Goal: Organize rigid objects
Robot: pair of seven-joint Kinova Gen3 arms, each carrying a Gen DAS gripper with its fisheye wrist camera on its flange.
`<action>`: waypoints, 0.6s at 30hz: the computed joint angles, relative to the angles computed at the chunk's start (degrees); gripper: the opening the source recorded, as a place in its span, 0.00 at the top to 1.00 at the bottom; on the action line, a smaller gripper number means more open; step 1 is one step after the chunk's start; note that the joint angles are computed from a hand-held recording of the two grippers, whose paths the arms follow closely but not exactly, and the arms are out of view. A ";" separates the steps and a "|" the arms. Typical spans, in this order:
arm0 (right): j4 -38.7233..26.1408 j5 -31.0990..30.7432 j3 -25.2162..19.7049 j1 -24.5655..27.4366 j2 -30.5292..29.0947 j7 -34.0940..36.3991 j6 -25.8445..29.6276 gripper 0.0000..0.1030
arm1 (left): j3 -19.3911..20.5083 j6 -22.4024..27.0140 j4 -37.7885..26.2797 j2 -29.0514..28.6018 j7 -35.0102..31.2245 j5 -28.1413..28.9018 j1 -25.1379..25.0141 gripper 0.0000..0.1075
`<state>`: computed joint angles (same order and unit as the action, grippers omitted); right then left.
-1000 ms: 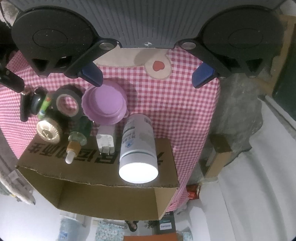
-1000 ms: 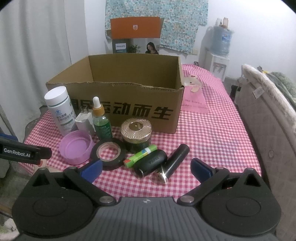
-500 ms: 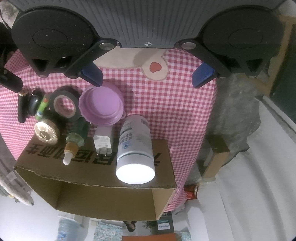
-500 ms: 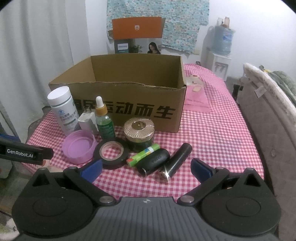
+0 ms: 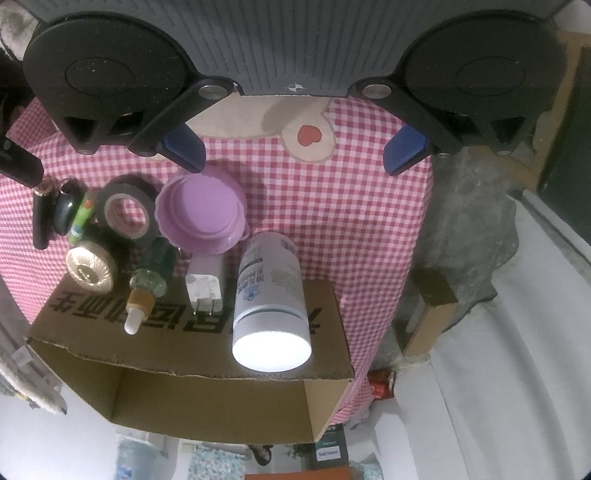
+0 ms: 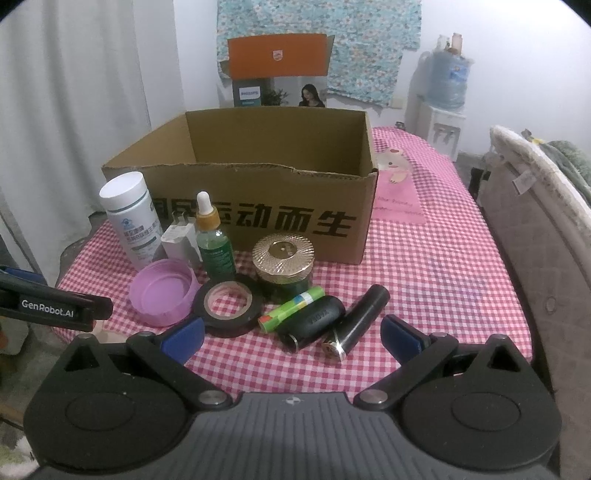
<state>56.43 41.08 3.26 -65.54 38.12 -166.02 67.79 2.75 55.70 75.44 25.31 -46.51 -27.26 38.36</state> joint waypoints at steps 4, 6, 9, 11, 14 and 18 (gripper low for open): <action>0.33 0.11 -0.01 0.03 -0.11 -0.17 -0.33 0.00 | 0.13 0.12 -0.18 0.16 -0.22 0.22 -0.11 0.04; 0.54 0.14 -0.02 0.09 -0.19 -0.36 -0.55 0.00 | 0.20 0.10 -0.40 0.35 -0.45 0.43 -0.18 0.04; 1.10 0.31 0.04 0.10 -0.43 -0.96 -0.96 0.00 | 0.27 -0.15 -0.70 0.65 -1.08 0.52 -0.15 0.04; 1.77 0.52 0.10 0.06 -0.77 -1.65 -1.24 0.00 | 0.39 -1.12 -0.50 0.50 -1.76 0.69 -0.30 0.04; 3.36 1.22 0.25 -0.05 -1.67 -3.31 -1.63 0.00 | 1.57 -3.99 0.04 -0.06 -5.02 2.58 -1.86 0.04; 7.59 2.49 0.19 0.36 -4.26 -7.39 -2.66 0.00 | 2.82 -9.60 1.30 -0.87 -10.77 5.32 -3.59 0.04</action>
<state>64.02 43.56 3.45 -65.17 33.86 -173.41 65.12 5.57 46.11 76.73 24.44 -57.28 -21.95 34.78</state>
